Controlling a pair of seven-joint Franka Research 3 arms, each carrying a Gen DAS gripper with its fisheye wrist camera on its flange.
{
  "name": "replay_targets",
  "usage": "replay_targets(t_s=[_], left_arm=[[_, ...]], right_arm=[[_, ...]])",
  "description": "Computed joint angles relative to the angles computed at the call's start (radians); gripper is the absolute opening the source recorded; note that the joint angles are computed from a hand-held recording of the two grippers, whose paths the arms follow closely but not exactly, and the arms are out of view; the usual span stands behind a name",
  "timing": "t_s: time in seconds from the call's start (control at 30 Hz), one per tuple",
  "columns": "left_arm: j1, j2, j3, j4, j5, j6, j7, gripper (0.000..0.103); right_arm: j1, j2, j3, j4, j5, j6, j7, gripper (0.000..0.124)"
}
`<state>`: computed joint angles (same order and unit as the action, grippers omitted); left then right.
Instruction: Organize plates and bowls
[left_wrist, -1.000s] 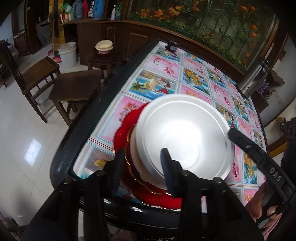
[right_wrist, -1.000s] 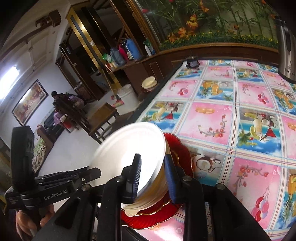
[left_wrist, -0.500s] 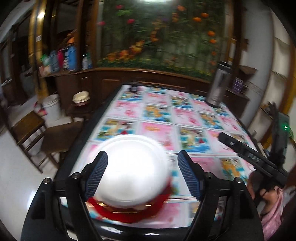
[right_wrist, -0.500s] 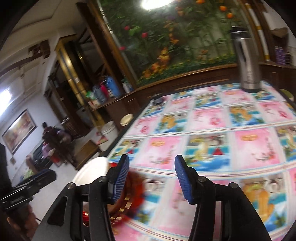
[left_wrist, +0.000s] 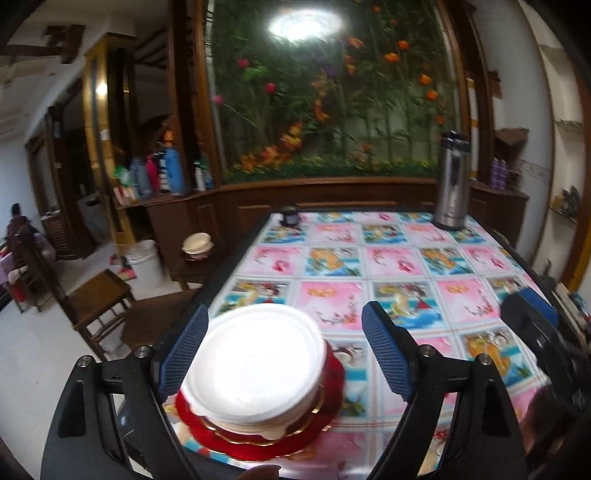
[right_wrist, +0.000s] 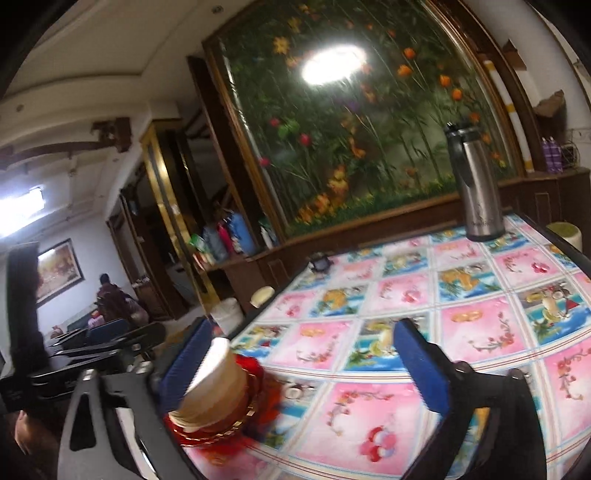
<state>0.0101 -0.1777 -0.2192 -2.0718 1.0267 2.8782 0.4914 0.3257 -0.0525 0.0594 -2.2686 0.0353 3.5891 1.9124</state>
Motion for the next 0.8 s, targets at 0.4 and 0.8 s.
replay_targets(t_s=[0.4,0.8], left_arm=[[0.043,-0.054,0.026,-0.074,0.044,-0.050,-0.110,0.087],[0.116,-0.109,0.022,-0.141,0.083,-0.023,-0.179,0.087]], right_arm=[[0.054,0.053,0.064,0.032,0.090,-0.009,-0.102,0.103],[0.106,0.108,0.103,0.126,0.136,-0.076,-0.252,0.103]])
